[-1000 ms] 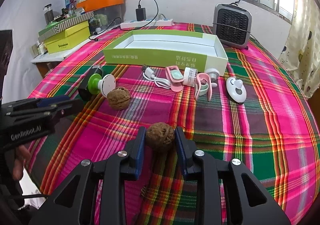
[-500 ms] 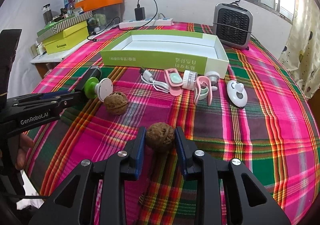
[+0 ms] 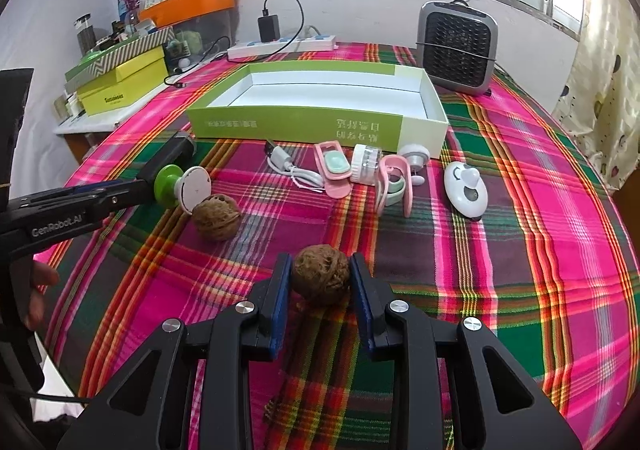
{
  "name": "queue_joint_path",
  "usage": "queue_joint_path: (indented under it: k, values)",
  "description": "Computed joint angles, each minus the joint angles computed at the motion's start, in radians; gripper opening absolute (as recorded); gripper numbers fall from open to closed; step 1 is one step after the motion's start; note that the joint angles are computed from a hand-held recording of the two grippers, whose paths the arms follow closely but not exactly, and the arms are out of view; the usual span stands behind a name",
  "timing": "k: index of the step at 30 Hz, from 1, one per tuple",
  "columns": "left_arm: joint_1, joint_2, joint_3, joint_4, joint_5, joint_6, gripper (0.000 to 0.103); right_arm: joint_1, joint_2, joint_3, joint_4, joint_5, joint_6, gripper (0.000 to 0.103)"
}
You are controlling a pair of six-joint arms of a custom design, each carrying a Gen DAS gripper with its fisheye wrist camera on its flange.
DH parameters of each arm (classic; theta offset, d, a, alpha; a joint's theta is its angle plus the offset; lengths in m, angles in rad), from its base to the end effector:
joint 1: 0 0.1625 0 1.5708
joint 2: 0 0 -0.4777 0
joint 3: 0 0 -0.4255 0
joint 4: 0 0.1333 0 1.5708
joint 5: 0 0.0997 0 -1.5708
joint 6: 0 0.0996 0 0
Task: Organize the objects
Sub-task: 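Close the left gripper around the upright black rectangular device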
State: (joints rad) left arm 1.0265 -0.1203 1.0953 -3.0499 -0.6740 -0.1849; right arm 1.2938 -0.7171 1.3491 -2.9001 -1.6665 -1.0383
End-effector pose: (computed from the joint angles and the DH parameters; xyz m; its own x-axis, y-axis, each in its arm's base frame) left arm -0.2494 -0.8197 -0.1386 -0.8003 -0.1374 -0.5837 0.3116 0.7364 -0.6006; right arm -0.1116 -0.8452 0.2131 -0.6582 -0.4671 0.5904 -0.7040 0.6597 -0.2629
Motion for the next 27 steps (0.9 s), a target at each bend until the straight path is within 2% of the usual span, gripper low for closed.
queue_joint_path:
  k: [12,27]
  values:
    - [0.012,0.051,-0.127,0.097,0.043,0.030,0.040,0.002,0.011,-0.028,0.015,-0.010,0.016,0.030]
    - [0.030,0.085,-0.232,0.184,0.028,0.023,0.040,0.011,0.033,-0.073,0.040,-0.016,0.025,0.030]
